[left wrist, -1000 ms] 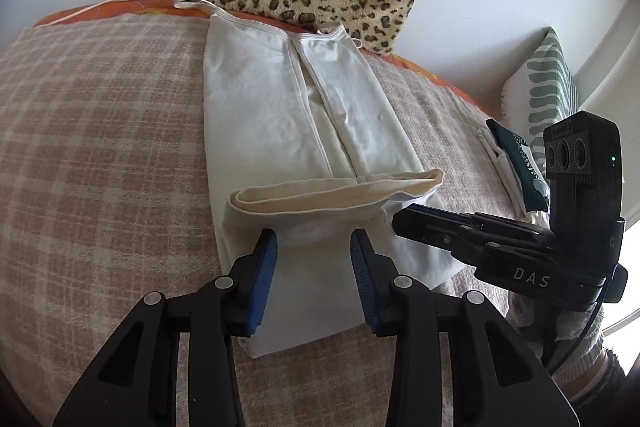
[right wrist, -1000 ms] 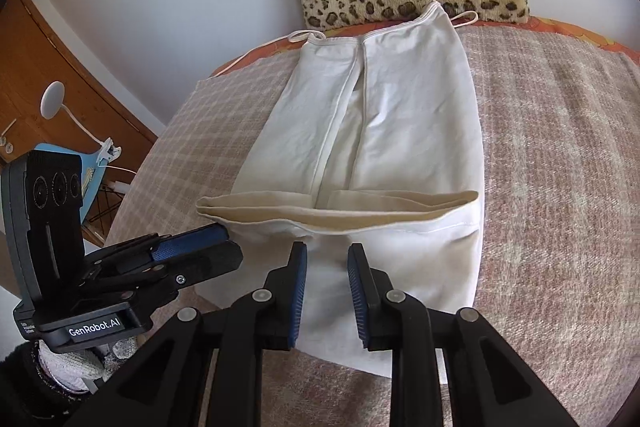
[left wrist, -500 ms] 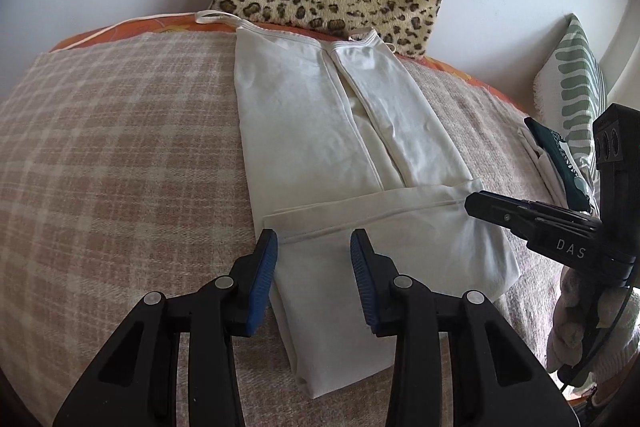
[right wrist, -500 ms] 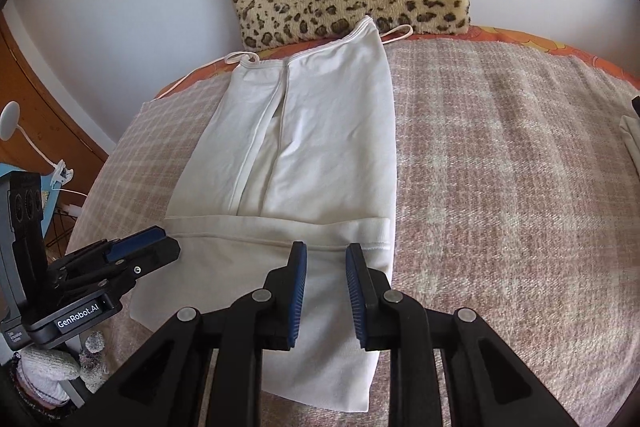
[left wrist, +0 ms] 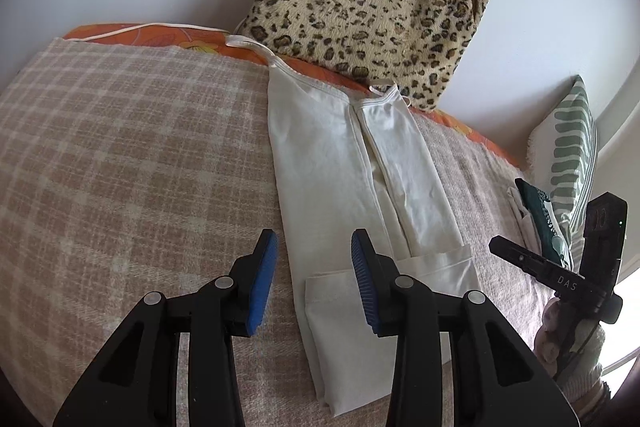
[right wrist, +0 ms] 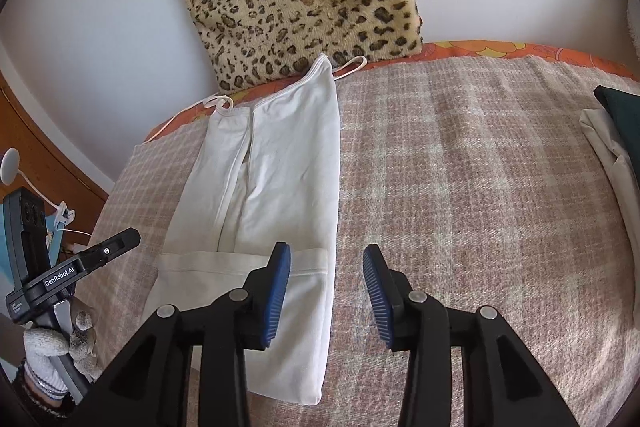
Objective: Fold small clothes
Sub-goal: 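Open both grippers and move them up to the camisole neckline, then close both grippers on the neckline and straps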
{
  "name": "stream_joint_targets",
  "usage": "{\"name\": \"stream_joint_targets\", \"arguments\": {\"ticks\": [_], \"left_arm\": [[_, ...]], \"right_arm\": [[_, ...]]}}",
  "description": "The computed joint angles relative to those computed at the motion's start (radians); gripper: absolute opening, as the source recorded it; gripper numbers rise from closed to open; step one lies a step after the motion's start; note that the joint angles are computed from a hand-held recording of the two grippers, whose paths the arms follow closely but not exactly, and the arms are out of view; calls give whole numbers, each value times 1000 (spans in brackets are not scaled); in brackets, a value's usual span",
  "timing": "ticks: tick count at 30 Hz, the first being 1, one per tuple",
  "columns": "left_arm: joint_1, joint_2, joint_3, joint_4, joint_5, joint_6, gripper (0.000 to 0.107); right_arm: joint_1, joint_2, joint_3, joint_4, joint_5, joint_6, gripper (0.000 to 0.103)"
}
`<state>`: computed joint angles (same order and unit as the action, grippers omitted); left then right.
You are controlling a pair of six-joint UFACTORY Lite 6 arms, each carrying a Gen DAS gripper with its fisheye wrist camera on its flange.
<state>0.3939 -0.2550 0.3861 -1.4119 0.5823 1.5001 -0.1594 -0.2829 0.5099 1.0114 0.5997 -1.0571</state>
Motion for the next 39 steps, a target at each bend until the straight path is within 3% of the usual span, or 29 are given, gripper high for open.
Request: {"name": "stream_joint_targets", "arguments": {"ticks": [4,10,18,34,39], "left_arm": [[-5,115,104,-33,9,38,38],[15,401,333,-25,57,2,41],[9,666,612,3,89,-81,45],[-60,1031,1082,111,99,-328,45],[-85,1083,1151,101,91,-322,45]], "right_arm": [[-14,120,104,62,32,-80,54],[-18,383,346,98,75,-83,55],[32,696,707,35,113,40,57],[125,1200,1368,-99,240,287,60],[150,1313,1518,-119,262,330,55]]}}
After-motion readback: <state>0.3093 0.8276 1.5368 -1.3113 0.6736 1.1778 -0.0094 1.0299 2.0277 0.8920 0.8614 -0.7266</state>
